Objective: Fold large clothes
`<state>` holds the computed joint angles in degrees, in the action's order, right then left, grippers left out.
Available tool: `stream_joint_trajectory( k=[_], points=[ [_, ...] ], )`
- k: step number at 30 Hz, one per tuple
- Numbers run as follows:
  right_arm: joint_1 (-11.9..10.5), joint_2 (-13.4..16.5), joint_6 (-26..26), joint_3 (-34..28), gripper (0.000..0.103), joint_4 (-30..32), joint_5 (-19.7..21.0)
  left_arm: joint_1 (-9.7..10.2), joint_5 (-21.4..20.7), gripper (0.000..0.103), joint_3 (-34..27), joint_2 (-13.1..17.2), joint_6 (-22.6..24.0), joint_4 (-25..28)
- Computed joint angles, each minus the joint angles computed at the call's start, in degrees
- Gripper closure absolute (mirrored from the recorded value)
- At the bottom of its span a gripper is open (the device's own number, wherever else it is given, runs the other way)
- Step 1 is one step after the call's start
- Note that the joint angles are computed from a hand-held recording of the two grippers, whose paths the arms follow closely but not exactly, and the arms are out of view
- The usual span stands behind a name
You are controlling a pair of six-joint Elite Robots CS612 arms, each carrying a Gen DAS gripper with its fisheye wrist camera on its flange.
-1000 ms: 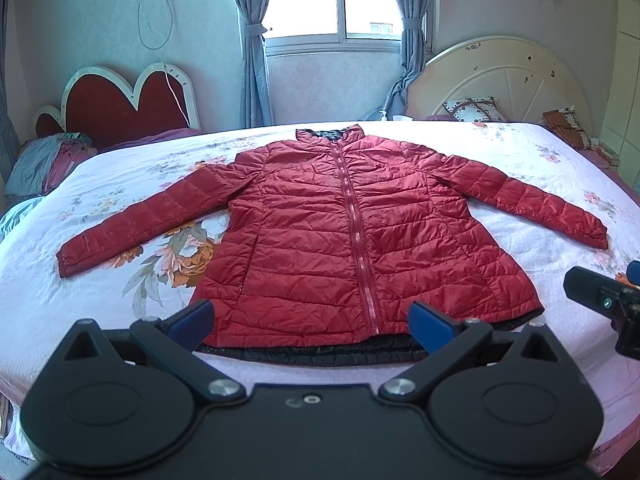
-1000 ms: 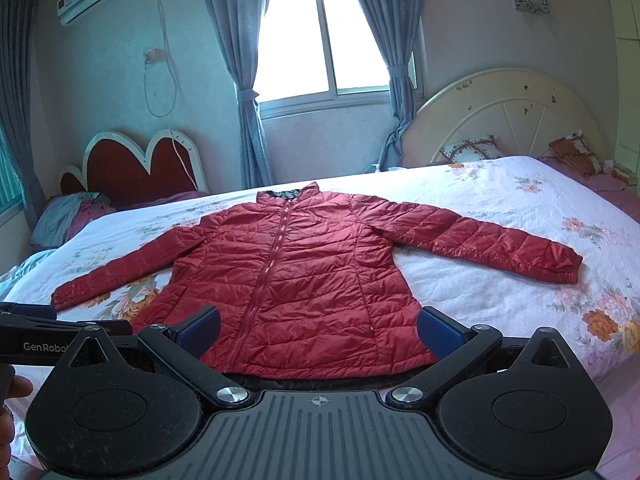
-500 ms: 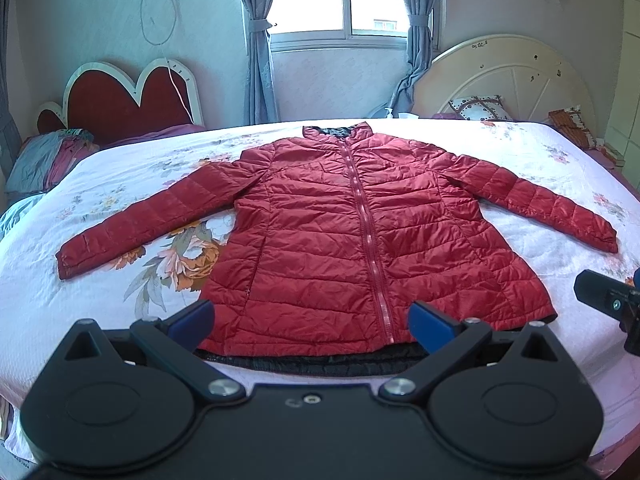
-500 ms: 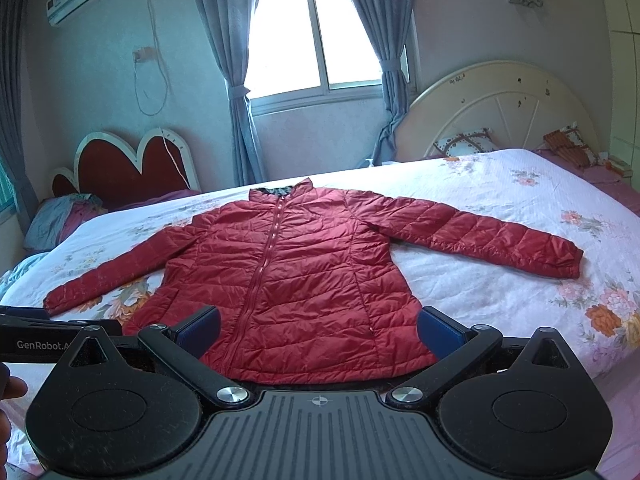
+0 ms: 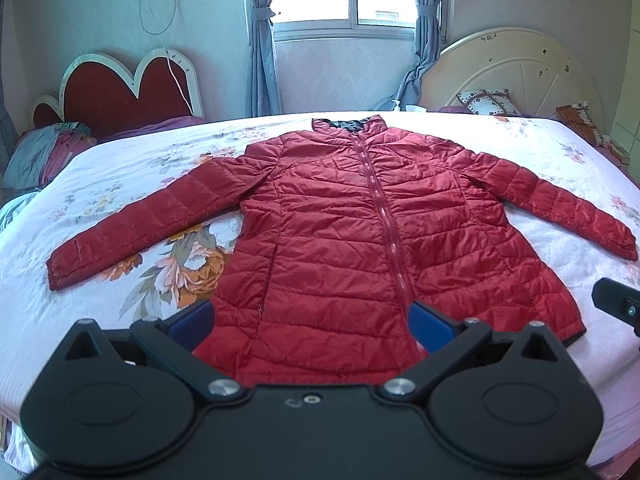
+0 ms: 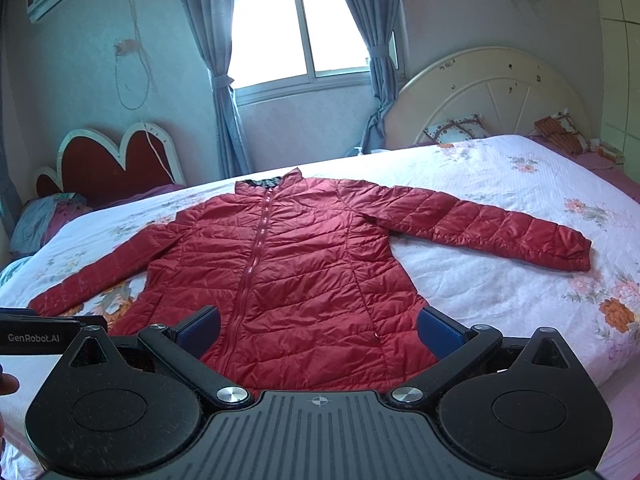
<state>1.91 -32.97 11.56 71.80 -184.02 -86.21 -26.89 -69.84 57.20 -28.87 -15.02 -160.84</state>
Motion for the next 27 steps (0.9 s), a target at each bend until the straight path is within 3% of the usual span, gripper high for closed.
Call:
stream_joint_trajectory(
  k=[12, 27],
  points=[
    [1.40, 5.05, 3.72, -10.27, 0.000, 6.40, -4.98, 2.72, -3.22, 0.000, -12.75, 6.69, 3.47, 6.06],
    [3.01, 11.01, 7.61, -22.90, 0.000, 15.03, -13.45, 5.47, -7.77, 0.001, -34.61, 17.85, 7.49, 16.85]
  ],
)
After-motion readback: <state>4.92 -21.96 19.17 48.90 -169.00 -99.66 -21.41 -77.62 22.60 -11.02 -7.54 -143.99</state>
